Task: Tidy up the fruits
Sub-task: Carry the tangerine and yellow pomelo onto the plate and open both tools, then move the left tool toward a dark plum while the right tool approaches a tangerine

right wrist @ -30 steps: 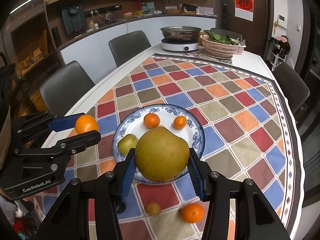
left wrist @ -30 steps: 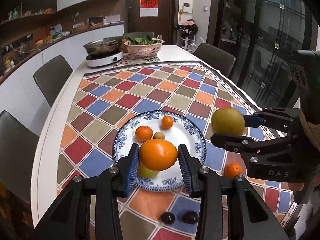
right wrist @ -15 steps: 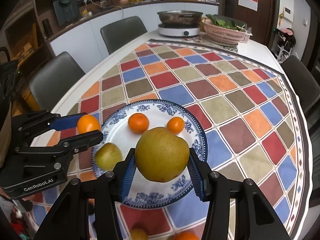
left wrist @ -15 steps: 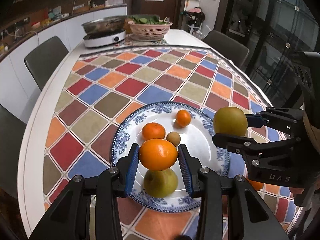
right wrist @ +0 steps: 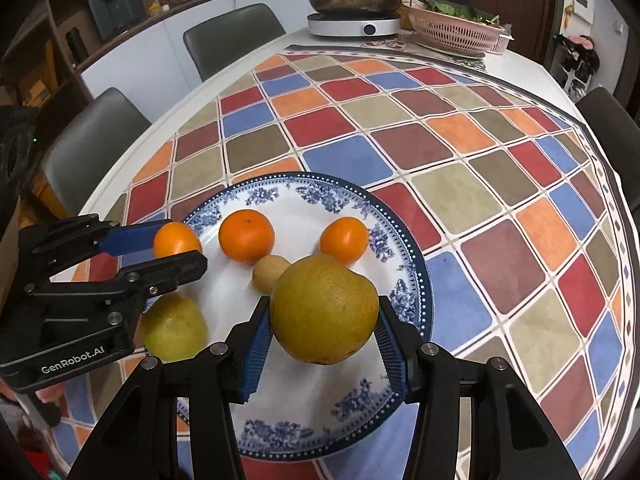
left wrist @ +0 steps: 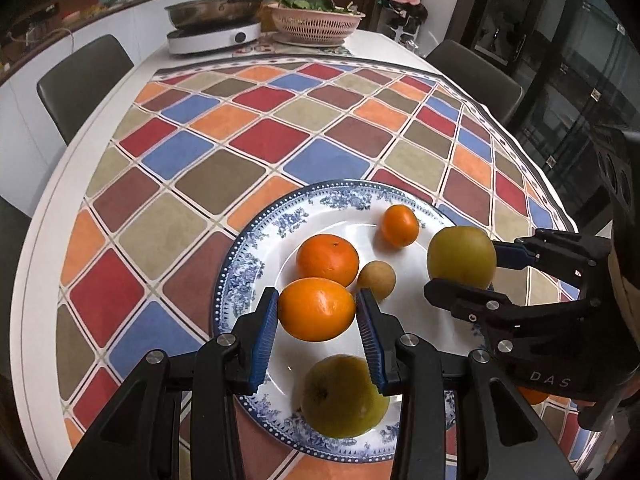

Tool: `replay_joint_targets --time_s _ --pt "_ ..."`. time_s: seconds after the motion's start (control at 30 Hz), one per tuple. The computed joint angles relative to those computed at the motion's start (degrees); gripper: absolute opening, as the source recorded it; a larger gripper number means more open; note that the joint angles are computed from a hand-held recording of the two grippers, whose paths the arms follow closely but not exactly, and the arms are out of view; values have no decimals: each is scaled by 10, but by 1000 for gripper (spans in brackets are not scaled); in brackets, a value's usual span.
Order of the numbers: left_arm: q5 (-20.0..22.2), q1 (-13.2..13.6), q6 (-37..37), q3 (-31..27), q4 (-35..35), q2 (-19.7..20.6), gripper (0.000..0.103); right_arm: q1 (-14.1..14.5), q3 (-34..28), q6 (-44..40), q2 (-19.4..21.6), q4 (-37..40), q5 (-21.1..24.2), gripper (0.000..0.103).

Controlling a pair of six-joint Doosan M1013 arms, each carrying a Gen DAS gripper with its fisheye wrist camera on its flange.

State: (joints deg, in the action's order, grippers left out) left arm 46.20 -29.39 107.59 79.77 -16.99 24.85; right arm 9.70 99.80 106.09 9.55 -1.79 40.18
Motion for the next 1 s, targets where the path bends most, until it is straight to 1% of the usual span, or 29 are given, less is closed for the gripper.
replay_joint_targets --time_s 0.1,0.13,0.17,0.23,0.33,0.37,0.43,0.6,0.7,1.0 --pt "5 -1 -3 -4 1 4 39 -4 -2 -7 4 11 3 51" --pt "6 -1 -4 -5 0 5 42 -5 -2 -10 5 17 3 51" --pt "6 -1 -5 -5 -1 5 47 -6 -2 -12 5 20 2 51" --pt "4 0 -4 -5 -4 4 51 -7 -3 -17 7 26 3 51" --pt "-4 -2 -11 -1 6 -1 51 -8 3 -13 1 25 -10 53" --pt "-8 -1 -10 2 5 -5 51 -8 4 -16 -1 28 -14 56" --pt "-13 -1 -10 6 1 -10 51 -6 7 3 -7 9 -21 56" --pt "-34 -4 -11 25 13 -34 51 2 13 27 -24 -28 -28 56" --pt "-51 -8 -21 41 33 -53 51 6 18 36 -35 -38 -34 56" --pt "-89 -16 -16 87 30 -109 52 25 41 83 -82 -85 -49 56"
